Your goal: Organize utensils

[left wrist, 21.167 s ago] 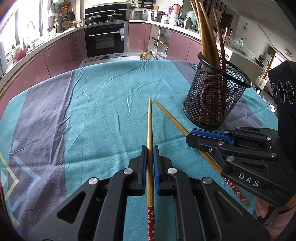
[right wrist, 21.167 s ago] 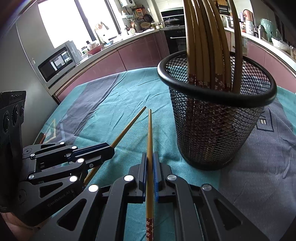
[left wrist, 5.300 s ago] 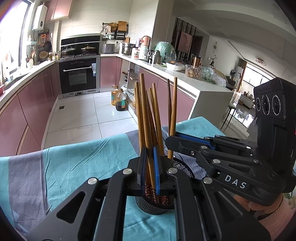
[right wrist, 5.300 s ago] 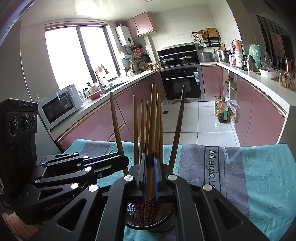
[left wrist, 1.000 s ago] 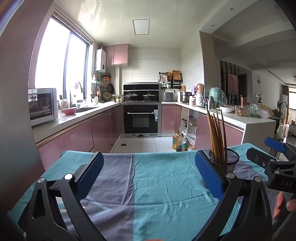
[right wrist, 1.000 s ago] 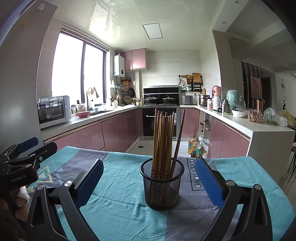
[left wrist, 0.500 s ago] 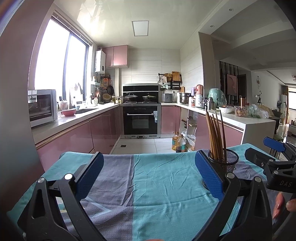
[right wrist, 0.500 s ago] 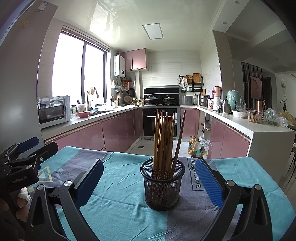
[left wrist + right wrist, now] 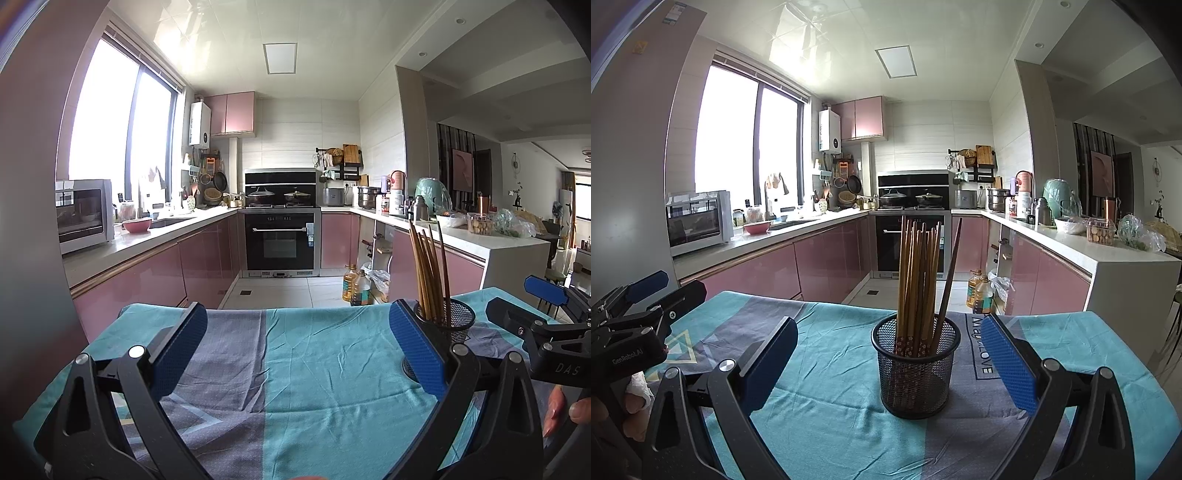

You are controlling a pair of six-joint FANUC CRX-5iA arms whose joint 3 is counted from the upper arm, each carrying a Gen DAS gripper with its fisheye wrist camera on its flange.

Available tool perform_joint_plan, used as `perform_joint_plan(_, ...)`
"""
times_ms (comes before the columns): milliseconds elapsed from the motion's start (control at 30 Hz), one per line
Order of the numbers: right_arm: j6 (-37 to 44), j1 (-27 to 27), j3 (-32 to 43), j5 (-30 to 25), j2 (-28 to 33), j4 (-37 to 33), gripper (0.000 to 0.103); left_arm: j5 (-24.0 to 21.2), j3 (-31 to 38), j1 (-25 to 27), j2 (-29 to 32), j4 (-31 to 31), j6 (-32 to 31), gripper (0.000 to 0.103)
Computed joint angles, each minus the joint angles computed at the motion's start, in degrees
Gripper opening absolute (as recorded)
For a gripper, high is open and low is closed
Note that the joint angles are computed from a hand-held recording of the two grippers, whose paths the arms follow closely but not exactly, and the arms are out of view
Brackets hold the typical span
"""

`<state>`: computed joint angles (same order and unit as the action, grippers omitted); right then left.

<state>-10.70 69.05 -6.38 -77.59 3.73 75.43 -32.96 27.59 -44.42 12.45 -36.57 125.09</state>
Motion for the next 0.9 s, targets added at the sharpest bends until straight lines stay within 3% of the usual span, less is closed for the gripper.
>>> perform_joint_plan(900, -0.3, 0.0, 0.3, -0.8, 0.5, 0.5, 0.096, -0.1, -0.1, -0.2, 0.0, -0.4, 0.3, 0.097)
